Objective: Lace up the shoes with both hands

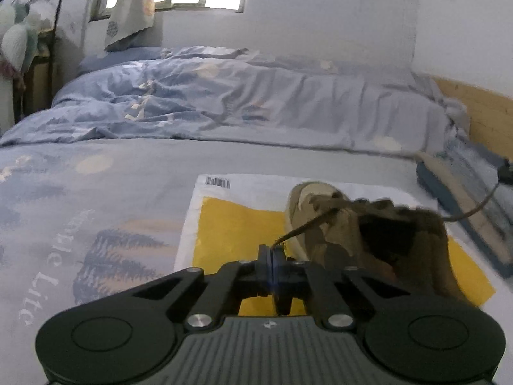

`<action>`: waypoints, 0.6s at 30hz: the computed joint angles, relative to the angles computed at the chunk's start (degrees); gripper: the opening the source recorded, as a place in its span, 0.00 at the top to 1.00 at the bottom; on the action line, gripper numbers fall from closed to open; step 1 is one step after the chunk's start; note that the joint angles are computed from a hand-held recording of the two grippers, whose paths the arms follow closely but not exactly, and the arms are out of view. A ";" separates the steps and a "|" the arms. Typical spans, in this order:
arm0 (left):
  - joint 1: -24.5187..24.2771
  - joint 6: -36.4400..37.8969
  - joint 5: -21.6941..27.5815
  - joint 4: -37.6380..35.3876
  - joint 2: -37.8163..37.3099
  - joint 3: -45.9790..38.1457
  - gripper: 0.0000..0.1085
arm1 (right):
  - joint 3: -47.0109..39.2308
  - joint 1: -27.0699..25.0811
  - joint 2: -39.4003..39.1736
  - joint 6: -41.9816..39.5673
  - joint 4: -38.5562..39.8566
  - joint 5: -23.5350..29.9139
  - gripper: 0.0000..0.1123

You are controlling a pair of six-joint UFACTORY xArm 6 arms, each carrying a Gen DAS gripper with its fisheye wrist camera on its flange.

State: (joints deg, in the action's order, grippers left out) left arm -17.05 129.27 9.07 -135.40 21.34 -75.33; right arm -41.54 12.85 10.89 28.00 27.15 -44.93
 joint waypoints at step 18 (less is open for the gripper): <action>5.61 14.83 -0.31 -25.27 -3.40 0.96 1.00 | -2.73 4.35 0.60 -11.29 15.35 -4.14 0.98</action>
